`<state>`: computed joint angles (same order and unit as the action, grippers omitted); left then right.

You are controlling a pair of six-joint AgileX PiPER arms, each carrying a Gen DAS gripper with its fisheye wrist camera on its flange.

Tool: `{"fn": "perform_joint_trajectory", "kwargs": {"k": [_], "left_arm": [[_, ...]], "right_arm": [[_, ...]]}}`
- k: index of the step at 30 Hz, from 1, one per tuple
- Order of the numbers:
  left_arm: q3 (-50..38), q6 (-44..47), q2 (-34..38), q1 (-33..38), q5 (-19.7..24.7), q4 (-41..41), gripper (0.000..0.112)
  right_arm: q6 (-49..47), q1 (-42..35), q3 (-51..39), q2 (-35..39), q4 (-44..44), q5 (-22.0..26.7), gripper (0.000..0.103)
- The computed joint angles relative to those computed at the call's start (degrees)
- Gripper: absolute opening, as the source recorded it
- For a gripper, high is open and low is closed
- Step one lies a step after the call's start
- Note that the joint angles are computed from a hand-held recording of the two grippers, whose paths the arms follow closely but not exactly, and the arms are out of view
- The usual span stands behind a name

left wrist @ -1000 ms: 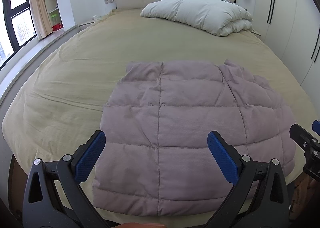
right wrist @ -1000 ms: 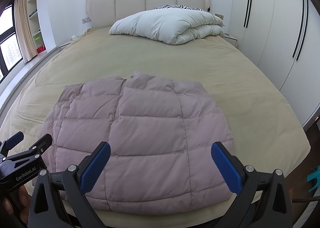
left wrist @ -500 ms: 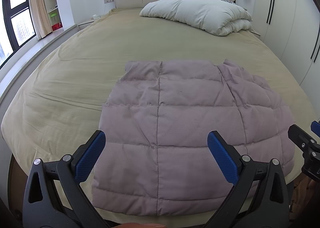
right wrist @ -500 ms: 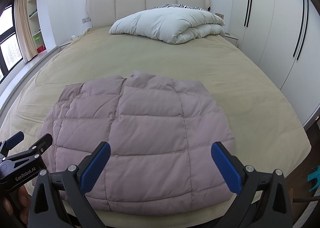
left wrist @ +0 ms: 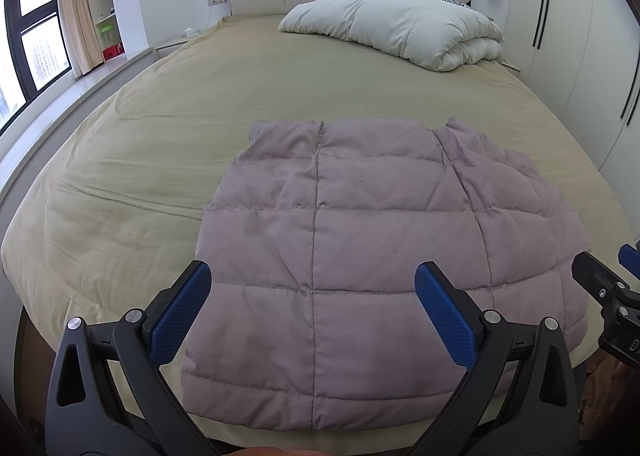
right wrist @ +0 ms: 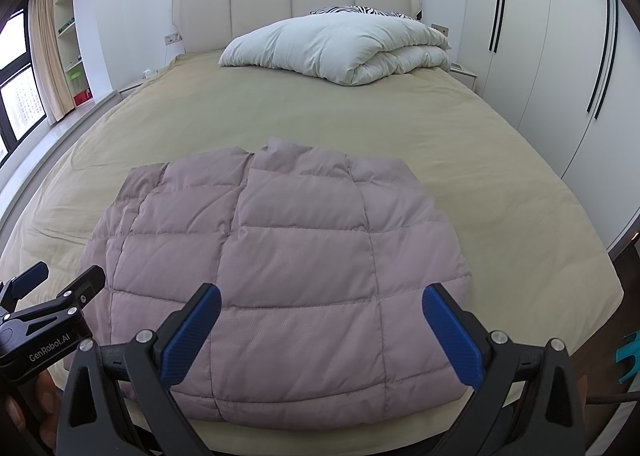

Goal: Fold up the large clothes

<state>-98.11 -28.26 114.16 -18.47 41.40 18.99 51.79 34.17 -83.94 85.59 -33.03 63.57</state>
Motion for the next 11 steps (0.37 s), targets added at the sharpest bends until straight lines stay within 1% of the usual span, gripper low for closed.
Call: {"fn": "perform_joint_trajectory", "kwargs": {"k": [4,7,9,11], "left_arm": [[1.17,-0.71,-0.62,-0.1,-1.18,0.82,0.103],[2.98,-2.51,-1.75,-0.56,-2.71,3.03,0.103],[3.19,-3.16,-1.92,-0.8,-2.83,3.75,0.103],[2.91,-2.01,-1.79,-0.49,-2.8,2.74,0.103]], "right_arm": [[0.07,0.01,0.14,0.11,0.09,-0.11,0.103],[0.25,0.08,0.23,0.11,0.05,-0.13,0.103],[0.26,0.1,0.31,0.15,0.14,-0.14,0.103],[0.56,0.31,0.52,0.08,0.03,-0.12,0.103]]}}
